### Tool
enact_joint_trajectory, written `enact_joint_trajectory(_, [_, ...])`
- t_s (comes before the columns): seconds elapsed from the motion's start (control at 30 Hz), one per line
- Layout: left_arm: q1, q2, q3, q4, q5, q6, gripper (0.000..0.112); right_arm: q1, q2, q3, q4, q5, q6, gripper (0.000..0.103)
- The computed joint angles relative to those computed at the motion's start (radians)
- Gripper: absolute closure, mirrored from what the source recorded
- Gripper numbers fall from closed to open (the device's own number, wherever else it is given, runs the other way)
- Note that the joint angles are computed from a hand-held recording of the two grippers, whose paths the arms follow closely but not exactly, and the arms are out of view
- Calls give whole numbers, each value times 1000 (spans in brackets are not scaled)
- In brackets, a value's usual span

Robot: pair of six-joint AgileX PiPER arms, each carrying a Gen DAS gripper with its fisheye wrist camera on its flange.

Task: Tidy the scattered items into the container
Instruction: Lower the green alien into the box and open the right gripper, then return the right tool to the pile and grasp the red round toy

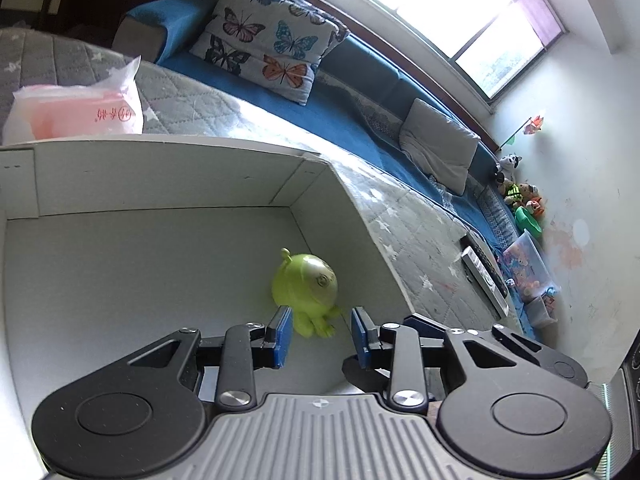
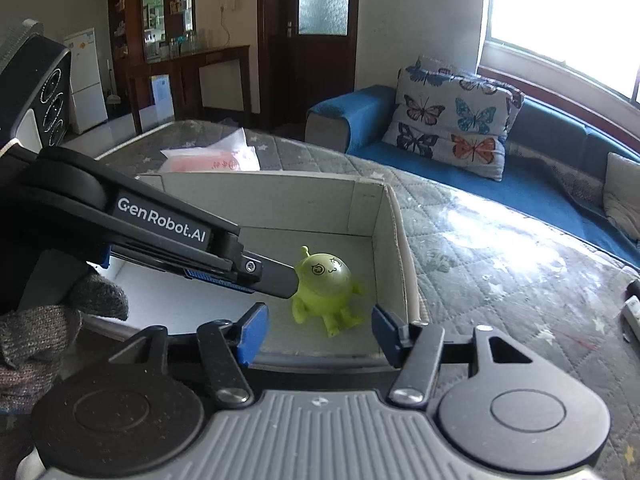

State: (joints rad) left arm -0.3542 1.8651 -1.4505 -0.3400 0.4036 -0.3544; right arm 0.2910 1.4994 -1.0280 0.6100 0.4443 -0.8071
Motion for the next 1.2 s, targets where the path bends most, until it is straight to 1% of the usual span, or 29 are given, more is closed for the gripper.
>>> enact_joint_trajectory(0.13, [-50, -66, 64, 105, -24, -103, 77, -29, -98, 77, 43, 18, -40, 43])
enact_joint_trajectory(0.27, [-95, -132, 138, 163, -55, -177, 77, -70, -203, 159, 87, 48, -89, 43])
enact_joint_trajectory(0.47, [-177, -220, 238, 325, -82, -360, 77, -136, -360, 268, 122, 109, -141, 42])
enact_joint_trajectory(0.67, [-253, -278, 318, 458, -99, -526, 77, -229, -520, 378, 160, 200, -218, 40])
enact_joint_trajectory(0.8, [-304, -301, 359, 564, -100, -651, 77, -293, -605, 429, 169, 261, -251, 40])
enact_joint_trajectory(0.9, [-342, -305, 374, 634, -85, -728, 77, -335, -662, 463, 166, 310, -267, 40])
enact_joint_trajectory(1.03, [-359, -295, 382, 595, -79, -703, 77, -377, -719, 502, 156, 366, -276, 40])
enact_joint_trajectory(1.1, [-368, -290, 389, 601, -81, -713, 77, -395, -745, 520, 154, 386, -278, 40])
enact_joint_trajectory(1.13, [-371, -288, 392, 595, -82, -713, 77, -424, -763, 533, 164, 414, -299, 40])
enact_joint_trajectory(1.17, [-368, -282, 391, 560, -84, -681, 77, -457, -777, 544, 176, 445, -326, 40])
enact_joint_trajectory(1.2, [-369, -280, 392, 540, -84, -664, 77, -471, -787, 550, 178, 459, -334, 40])
